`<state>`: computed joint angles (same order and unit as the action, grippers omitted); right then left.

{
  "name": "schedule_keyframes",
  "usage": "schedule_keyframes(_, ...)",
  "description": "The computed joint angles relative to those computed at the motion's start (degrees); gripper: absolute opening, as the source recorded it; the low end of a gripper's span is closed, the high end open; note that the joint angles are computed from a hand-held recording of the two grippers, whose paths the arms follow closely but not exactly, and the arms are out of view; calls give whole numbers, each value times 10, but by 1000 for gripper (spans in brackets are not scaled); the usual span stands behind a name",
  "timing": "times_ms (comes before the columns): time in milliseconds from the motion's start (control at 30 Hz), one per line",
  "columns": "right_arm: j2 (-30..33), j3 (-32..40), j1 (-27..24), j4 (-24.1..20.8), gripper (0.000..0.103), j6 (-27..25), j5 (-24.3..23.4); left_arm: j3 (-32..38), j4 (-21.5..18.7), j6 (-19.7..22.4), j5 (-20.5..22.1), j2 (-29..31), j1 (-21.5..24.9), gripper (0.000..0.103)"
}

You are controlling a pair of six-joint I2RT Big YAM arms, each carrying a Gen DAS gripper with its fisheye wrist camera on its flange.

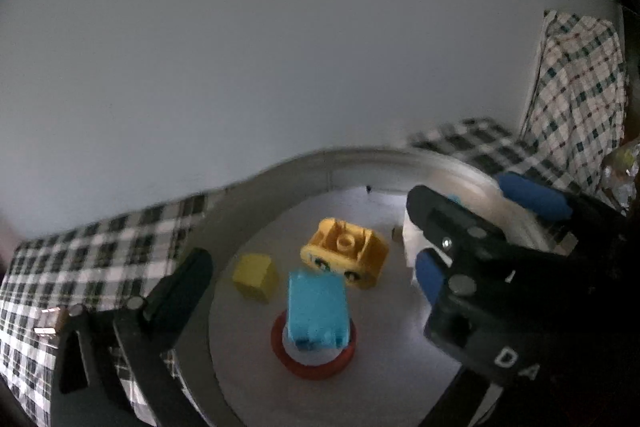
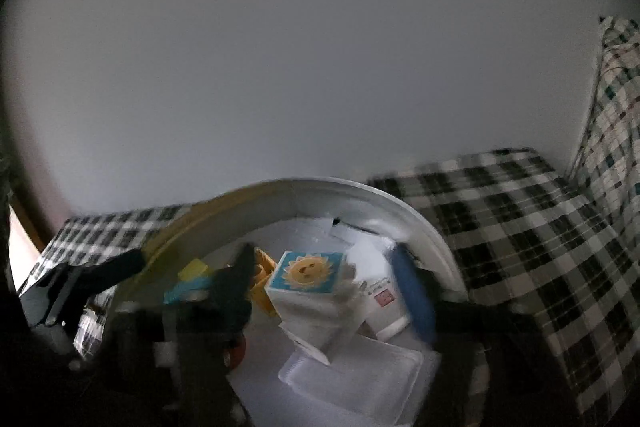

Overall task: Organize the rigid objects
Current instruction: 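Open the left tool to drop the teal brick while the right tool releases the sun block, then withdraw both open tools from the tin toward the photo box and brown stick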

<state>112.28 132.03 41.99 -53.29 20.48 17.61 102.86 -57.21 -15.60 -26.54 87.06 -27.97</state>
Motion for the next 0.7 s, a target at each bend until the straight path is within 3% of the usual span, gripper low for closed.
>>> schedule_keyframes(167,-54,-87,-1,95,93,24,35,-9,16,-4,-4,-11,0,103)
schedule_keyframes(333,-62,-102,-3,114,93,47,71,-22,12,-21,-16,-18,1,103)
schedule_keyframes(567,-80,-139,-1,148,93,46,102,-77,51,-25,-41,-61,1,103)
schedule_keyframes(667,-100,-185,8,217,93,19,154,-114,86,-25,-76,-90,4,103)
schedule_keyframes(700,-110,-211,13,264,93,-1,178,-125,100,-23,-92,-98,3,103)
